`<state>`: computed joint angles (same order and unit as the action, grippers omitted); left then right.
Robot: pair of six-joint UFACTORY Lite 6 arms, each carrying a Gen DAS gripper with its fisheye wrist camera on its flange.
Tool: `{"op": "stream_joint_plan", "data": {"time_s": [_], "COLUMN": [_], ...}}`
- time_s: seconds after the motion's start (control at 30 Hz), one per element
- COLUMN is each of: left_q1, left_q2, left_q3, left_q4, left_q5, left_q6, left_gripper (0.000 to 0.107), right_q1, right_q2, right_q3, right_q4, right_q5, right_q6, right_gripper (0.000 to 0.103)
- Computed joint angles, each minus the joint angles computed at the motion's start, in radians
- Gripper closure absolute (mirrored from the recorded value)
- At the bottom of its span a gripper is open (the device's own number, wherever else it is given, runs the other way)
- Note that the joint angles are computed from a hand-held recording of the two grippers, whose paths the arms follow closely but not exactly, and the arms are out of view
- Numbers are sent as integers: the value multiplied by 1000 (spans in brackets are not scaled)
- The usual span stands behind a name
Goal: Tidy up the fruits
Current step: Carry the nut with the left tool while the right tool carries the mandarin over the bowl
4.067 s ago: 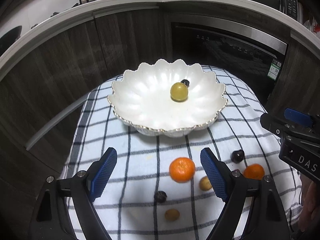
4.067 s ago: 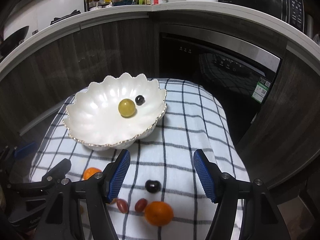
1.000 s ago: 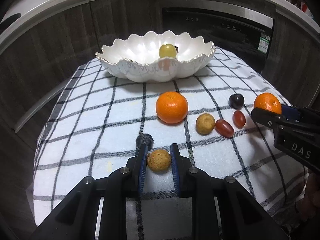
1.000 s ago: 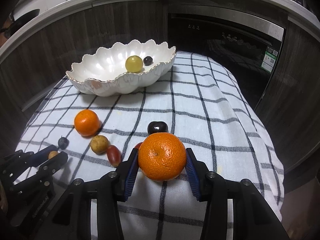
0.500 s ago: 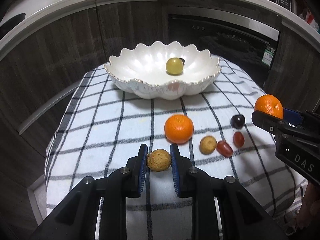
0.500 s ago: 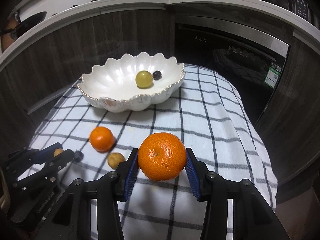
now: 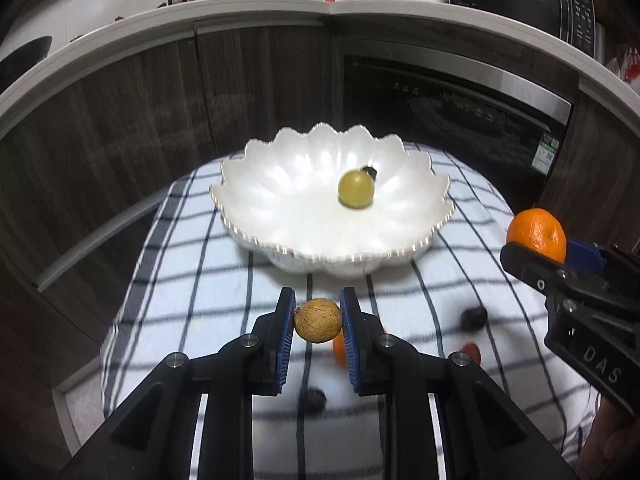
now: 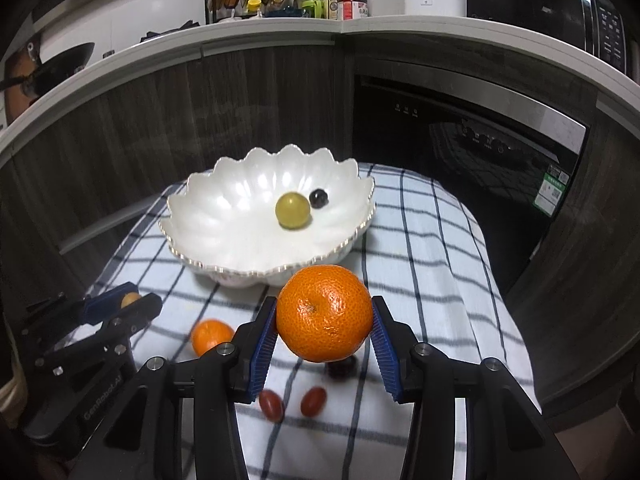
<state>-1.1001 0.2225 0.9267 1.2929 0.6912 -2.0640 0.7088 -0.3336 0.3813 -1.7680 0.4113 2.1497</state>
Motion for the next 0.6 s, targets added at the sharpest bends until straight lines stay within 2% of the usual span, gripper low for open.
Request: {"op": "stream_joint_plan", "data": {"time_s": [0.4,0.6], "left_q1": [132,206], "left_q2": [3,14], "left_q3": [103,152], "left_q4": [-27,-31], "left_q5": [-16,-37], "left_q6": [199,253], "left_gripper": [83,83], "right_q1": [-57,-103], "right_q2": [85,188], "right_q3": [168,289], "right_q4": [-11,-28], "right_q5": [-31,-75], "right_q6": [-65,-77], "right_gripper": [57,57]}}
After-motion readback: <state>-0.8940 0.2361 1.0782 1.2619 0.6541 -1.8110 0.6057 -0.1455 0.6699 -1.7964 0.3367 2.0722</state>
